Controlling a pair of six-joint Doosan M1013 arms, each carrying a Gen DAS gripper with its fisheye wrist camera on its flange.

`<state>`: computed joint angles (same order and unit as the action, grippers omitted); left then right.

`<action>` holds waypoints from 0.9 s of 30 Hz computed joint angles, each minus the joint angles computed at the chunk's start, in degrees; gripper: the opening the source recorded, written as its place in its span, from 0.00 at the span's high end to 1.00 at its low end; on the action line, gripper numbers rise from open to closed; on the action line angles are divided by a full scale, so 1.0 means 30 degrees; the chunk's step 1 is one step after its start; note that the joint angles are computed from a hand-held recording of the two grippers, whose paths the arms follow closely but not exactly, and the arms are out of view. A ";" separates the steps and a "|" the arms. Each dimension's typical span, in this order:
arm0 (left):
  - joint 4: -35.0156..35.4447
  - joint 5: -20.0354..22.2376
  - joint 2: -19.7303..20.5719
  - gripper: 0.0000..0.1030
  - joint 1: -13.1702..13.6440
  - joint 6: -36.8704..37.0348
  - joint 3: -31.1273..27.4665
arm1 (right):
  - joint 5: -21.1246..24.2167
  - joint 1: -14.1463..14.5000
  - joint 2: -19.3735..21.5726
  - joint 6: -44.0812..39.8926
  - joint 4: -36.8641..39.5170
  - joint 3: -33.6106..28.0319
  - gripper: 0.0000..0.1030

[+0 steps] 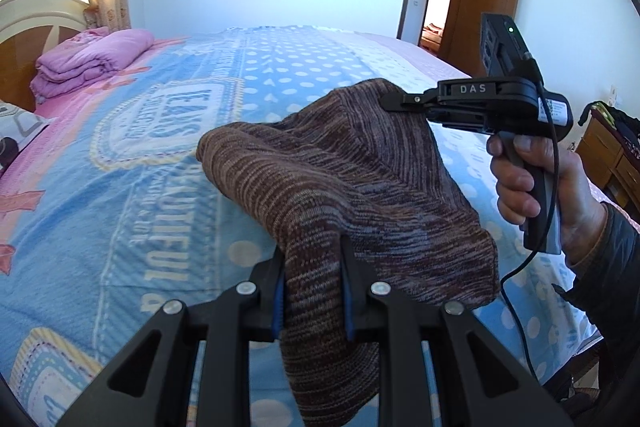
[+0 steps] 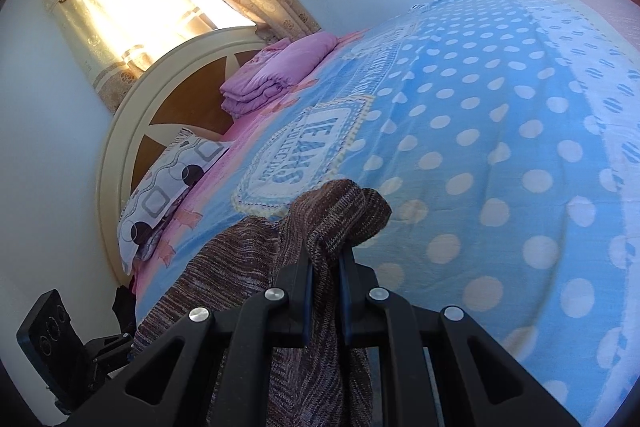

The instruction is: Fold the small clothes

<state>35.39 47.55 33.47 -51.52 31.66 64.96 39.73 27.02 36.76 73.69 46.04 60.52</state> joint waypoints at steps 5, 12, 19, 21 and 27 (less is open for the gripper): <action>0.0605 0.0155 -0.0427 0.78 0.0055 -0.0761 0.0665 | 0.0632 0.0360 0.0615 0.0079 -0.0146 -0.1123 0.90; 0.1208 0.0351 -0.0922 0.78 0.0123 -0.1794 0.1549 | 0.1610 0.0840 0.1582 0.0421 -0.0481 -0.2844 0.90; 0.2055 0.0725 -0.1412 0.78 0.0059 -0.2701 0.2359 | 0.2537 0.1295 0.2497 0.0782 -0.0932 -0.4446 0.90; 0.2150 0.0730 -0.1474 0.78 0.0128 -0.2964 0.2548 | 0.2732 0.1421 0.2706 0.0870 -0.1112 -0.4819 0.90; 0.2012 0.0628 -0.1619 0.78 0.0251 -0.3358 0.3031 | 0.3451 0.1685 0.3308 0.1073 -0.1684 -0.5861 0.90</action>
<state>41.43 49.44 28.62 -50.77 21.58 74.05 50.08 32.08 46.69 76.90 40.99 42.94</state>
